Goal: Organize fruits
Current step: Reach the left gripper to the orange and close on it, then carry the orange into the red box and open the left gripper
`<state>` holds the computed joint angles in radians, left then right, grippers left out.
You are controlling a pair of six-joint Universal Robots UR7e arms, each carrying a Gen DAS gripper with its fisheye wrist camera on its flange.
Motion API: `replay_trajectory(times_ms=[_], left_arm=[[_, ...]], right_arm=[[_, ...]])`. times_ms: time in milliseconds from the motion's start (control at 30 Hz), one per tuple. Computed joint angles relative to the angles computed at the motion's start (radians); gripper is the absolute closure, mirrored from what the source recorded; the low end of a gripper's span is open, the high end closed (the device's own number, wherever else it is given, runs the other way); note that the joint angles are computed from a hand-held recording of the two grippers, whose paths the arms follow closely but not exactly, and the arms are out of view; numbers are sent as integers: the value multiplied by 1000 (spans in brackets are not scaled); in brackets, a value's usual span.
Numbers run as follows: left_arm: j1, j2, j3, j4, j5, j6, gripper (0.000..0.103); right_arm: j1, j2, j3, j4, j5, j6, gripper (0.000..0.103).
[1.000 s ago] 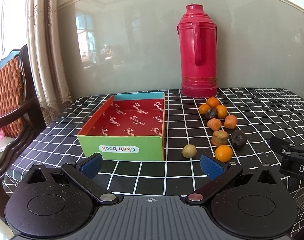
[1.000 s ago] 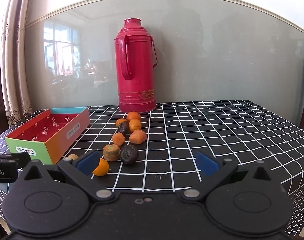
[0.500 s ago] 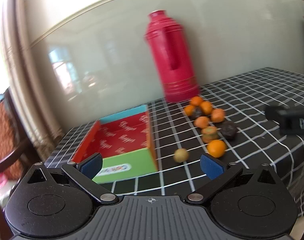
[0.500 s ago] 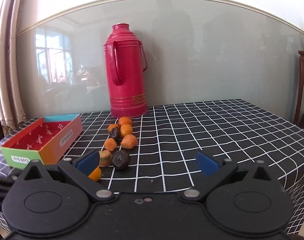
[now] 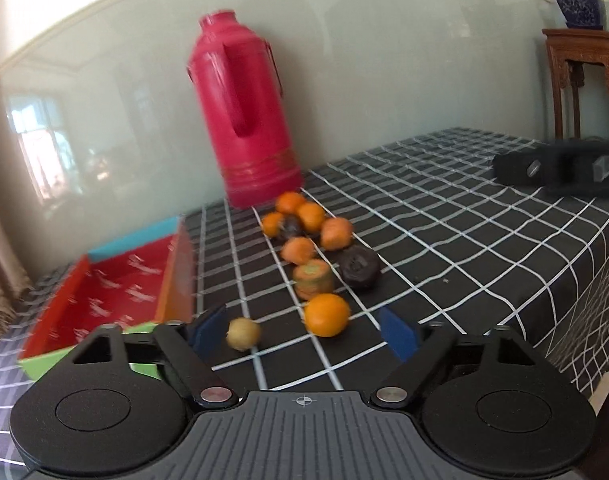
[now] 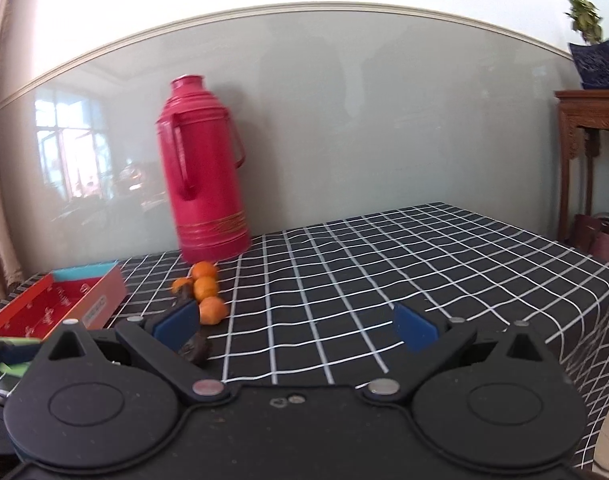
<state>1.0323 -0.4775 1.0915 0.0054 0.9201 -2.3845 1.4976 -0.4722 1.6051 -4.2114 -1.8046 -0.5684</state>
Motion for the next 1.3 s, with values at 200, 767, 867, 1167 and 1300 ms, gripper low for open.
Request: replay_trajectory(times_ms=[200,767,867,1167,1300], left_arm=[[21,85,-142,107,7,-78,27],[45,181,-314,266,47,-175,69],[41,143,-246,177,50,-146,69],[42,13,-97,-112,-58,-37,69],[71,27,-198,-91,-190,-65,69]], right_arm=[[-9,-3,1,4,10,14,6],[-16,-4,-18,43,5,80,6],[-17,-6,-18,53,4,89,6],[-6,7,-37,124,20,72,6],[7,23,-56,170,31,59,6]])
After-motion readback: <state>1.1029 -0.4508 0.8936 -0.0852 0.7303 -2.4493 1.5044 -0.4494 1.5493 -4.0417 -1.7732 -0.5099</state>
